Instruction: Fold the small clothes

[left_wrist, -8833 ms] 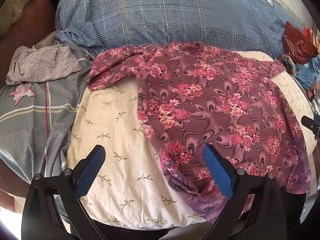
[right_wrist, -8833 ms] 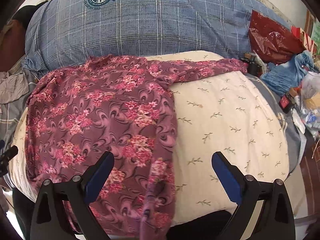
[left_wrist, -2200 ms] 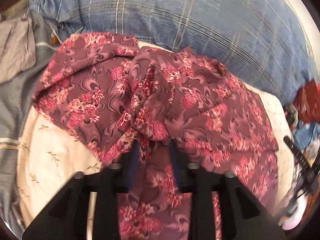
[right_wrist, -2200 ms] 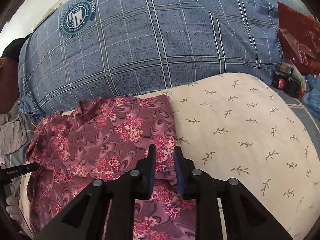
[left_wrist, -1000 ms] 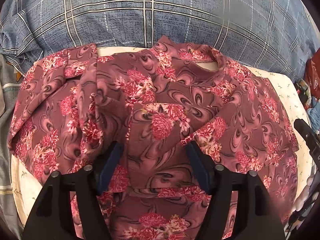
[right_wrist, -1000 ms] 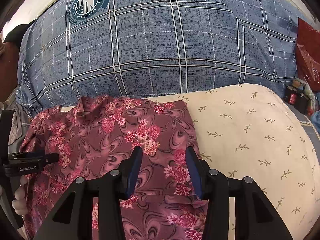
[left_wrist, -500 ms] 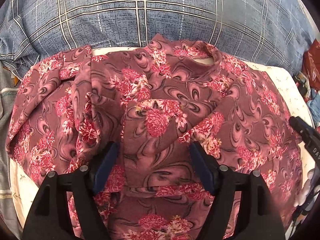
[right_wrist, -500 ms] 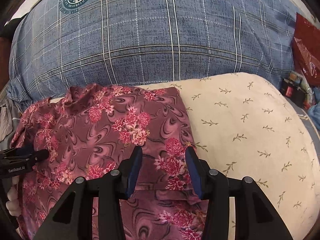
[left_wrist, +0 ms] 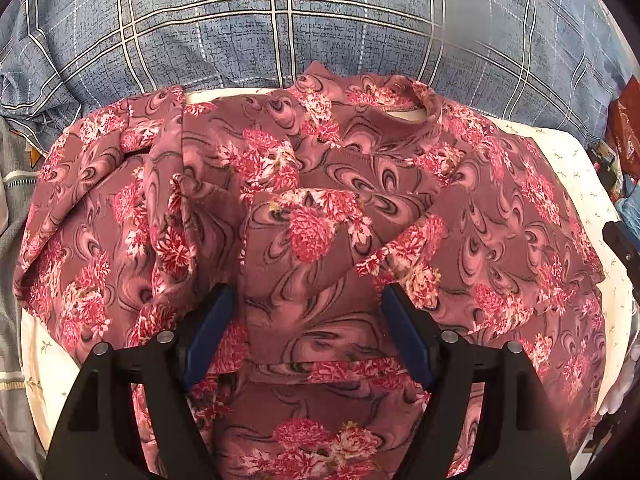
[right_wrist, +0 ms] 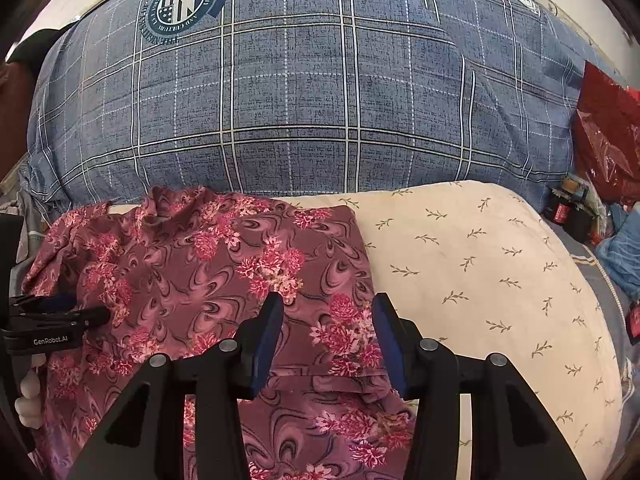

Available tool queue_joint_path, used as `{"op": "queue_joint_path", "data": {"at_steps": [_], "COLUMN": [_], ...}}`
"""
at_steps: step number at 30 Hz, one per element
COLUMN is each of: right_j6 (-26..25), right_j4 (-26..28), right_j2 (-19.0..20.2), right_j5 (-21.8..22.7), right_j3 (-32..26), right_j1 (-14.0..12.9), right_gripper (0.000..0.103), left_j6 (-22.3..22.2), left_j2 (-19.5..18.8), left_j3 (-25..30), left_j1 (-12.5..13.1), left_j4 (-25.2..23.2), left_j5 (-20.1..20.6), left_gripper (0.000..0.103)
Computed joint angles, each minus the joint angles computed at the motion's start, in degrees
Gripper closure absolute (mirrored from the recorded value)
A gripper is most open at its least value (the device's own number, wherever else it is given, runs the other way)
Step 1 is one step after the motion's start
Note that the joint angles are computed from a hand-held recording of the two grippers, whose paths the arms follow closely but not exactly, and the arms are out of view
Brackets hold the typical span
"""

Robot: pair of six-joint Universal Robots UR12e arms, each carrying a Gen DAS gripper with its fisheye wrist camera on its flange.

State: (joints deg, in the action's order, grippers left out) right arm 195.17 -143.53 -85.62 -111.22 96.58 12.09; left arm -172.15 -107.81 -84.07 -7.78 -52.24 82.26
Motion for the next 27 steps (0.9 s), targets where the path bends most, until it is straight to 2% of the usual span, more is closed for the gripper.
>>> {"op": "queue_joint_path", "data": {"at_steps": [2, 4, 5, 8, 9, 11, 13, 14, 16, 18, 20, 22, 24, 27], "right_j6": [0.0, 0.29, 0.57, 1.79, 2.12, 2.54, 1.07, 1.31, 2.84, 3.66, 3.25, 2.1, 0.64, -0.34], "right_j4": [-0.09, -0.08, -0.15, 0.68, 1.62, 6.05, 5.5, 7.05, 5.58, 3.63, 0.98, -1.55, -2.63, -1.08], "right_j2": [-0.09, -0.16, -0.2, 0.07, 0.4, 1.63, 1.96, 2.12, 1.66, 1.48, 1.98, 2.93, 4.75, 7.82], "right_j5": [-0.01, 0.58, 1.13, 5.31, 6.76, 7.6, 4.64, 4.03, 6.74, 9.96, 13.9, 16.56, 16.4, 16.39], "right_j3": [0.01, 0.11, 0.27, 0.67, 0.68, -0.09, -0.27, -1.06, -1.07, -1.06, -1.26, -1.77, -3.38, -6.28], "right_j1": [0.03, -0.15, -0.34, -1.45, -1.83, -2.29, -1.36, -1.03, -1.13, -1.15, -0.77, -0.16, 1.34, 3.16], "right_gripper": [0.055, 0.049, 0.043, 0.041, 0.041, 0.041, 0.041, 0.041, 0.041, 0.041, 0.041, 0.041, 0.041, 0.041], "left_j6": [-0.06, -0.27, -0.12, 0.8, 0.85, 0.31, -0.63, -1.24, -2.72, -4.37, -5.82, -6.49, -6.88, -9.52], "left_j2": [0.09, 0.43, 0.74, 2.2, 2.86, 4.05, 5.56, 6.08, 6.32, 5.57, 4.16, 2.68, 1.79, 0.07], "left_j3": [0.13, -0.11, -0.39, -1.74, -2.2, -2.68, -3.44, -3.6, -3.05, -1.68, 0.43, 2.56, 3.34, 5.0], "left_j1": [0.05, -0.05, -0.22, -0.25, 0.14, 1.49, 3.89, 5.11, 7.16, 8.64, 9.83, 10.91, 11.14, 11.54], "left_j4": [-0.44, -0.51, -0.35, 0.19, 0.16, -0.66, 0.14, 0.89, 1.66, 1.3, -1.11, -4.48, -4.96, -6.13], "left_j5": [0.0, 0.47, 0.92, 0.76, -0.45, -3.8, -7.13, -7.81, -6.97, -3.59, -1.81, -2.29, -2.45, -5.16], "left_gripper": [0.026, 0.026, 0.026, 0.027, 0.027, 0.027, 0.027, 0.027, 0.027, 0.026, 0.026, 0.026, 0.026, 0.026]}}
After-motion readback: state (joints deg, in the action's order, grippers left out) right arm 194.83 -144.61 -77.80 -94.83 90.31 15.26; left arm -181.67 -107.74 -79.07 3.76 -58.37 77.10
